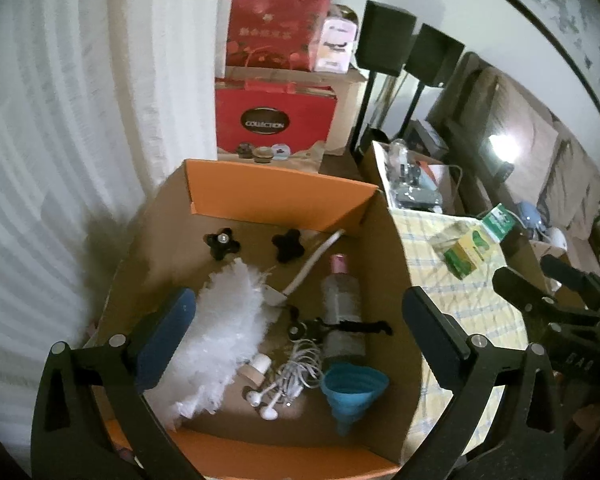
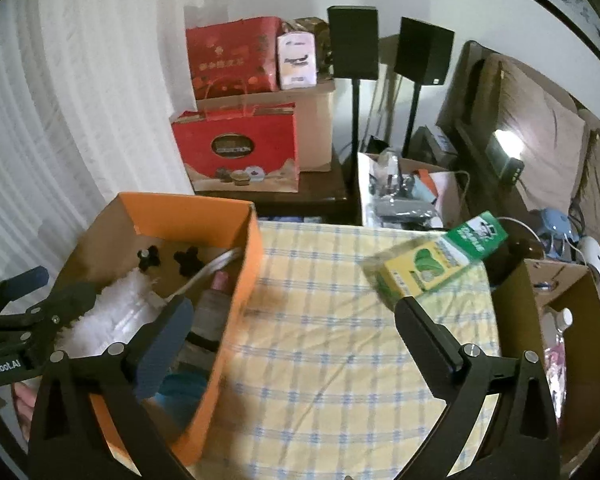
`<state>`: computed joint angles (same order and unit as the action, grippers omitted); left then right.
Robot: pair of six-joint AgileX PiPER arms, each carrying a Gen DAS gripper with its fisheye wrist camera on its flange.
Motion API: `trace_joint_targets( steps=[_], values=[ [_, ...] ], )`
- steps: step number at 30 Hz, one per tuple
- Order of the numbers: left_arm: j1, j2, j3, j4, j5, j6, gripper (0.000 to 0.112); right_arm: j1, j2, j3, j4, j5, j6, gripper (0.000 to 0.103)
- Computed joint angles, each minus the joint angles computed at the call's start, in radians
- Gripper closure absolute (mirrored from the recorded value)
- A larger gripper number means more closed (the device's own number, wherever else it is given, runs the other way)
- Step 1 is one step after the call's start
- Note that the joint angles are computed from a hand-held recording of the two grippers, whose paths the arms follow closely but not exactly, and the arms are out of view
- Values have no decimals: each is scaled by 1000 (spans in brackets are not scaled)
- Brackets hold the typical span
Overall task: Organize objects
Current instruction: 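Lift both grippers out of the box and move toward the toothpaste box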
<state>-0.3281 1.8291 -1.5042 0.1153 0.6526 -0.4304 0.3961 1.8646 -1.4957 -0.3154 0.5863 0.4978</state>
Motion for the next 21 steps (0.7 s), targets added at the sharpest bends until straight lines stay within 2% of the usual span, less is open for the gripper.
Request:
trace_joint_targets(
  steps=[6, 12, 21],
  values=[
    [-65, -11, -5, 67, 10, -66, 9, -10, -56, 78, -125, 14, 68, 0],
    [-136, 1, -36, 107, 18, -100, 9, -64, -105, 154, -110, -26, 57, 0],
    [-213, 98, -171, 123, 48, -128, 9, -165, -137, 198, -39, -59, -21, 0]
  ],
)
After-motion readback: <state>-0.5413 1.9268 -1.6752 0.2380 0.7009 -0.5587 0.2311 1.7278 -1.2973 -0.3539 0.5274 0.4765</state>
